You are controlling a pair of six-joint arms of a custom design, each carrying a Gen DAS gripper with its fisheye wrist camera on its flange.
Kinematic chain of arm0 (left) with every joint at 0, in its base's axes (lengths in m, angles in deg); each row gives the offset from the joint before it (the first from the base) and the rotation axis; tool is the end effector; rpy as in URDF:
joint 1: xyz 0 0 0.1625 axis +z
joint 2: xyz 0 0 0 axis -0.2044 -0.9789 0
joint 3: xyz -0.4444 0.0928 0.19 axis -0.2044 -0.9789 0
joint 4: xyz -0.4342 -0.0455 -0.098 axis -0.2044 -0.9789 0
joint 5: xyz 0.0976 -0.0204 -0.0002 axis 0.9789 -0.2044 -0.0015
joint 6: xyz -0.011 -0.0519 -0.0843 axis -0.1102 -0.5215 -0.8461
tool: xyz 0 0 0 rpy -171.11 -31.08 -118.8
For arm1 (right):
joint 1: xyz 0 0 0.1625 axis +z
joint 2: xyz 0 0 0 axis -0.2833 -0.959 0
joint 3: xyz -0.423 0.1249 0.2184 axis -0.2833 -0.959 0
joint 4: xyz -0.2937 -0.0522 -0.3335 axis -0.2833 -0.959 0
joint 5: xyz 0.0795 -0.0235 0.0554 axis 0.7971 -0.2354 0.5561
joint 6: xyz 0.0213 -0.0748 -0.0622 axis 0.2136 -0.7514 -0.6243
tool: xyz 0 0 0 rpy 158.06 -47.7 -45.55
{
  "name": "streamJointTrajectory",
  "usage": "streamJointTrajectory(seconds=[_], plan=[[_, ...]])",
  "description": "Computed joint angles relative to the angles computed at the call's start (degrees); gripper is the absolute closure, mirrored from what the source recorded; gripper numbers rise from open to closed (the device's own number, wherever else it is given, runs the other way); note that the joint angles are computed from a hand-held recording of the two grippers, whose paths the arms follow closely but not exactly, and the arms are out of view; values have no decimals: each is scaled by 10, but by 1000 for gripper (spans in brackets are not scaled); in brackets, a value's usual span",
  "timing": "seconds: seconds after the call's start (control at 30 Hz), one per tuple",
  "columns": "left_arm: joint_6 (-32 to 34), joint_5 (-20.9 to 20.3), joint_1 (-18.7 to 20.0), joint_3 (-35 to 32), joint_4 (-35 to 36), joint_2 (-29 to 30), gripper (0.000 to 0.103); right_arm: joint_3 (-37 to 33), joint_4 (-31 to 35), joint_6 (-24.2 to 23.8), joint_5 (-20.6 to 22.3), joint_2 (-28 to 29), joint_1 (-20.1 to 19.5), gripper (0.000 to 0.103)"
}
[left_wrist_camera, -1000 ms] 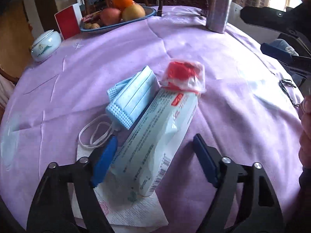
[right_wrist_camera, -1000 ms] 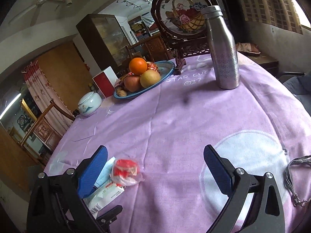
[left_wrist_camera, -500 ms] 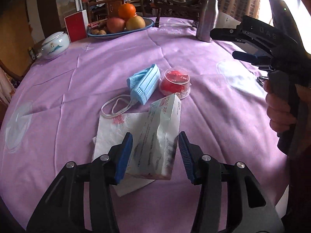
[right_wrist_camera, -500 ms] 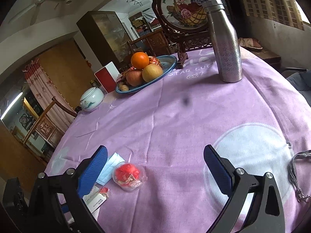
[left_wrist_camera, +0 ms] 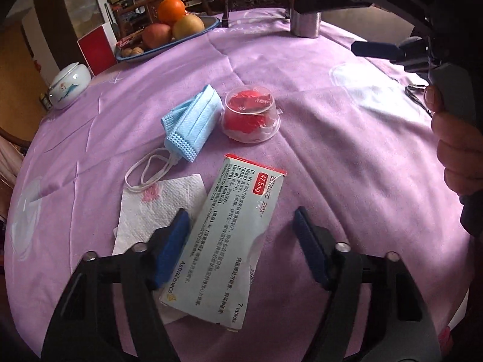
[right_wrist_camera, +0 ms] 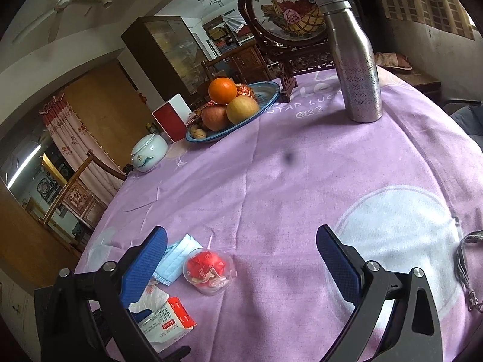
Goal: Collect trash
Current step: 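Grasp the white medicine box with the left tool while the right tool reaches the candy cup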
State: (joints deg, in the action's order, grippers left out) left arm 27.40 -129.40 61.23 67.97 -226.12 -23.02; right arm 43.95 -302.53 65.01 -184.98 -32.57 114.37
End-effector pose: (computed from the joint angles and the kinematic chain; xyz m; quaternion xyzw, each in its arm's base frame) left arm -0.3107 -0.6163 0.0596 0.6496 0.7432 -0.0089 0.1600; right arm 0.1350 -0.5253 0.2866 -0.2010 -0.7316 0.5964 0.2621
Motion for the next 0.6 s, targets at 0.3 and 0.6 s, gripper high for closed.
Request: streamJointTrajectory(seconds=[0.3, 0.6], plan=[[-39, -34, 21, -22, -56, -22, 56, -21, 25, -42, -29, 18, 8, 6], [-123, 18, 87, -144, -23, 14, 56, -39, 114, -64, -2, 28, 0, 16]])
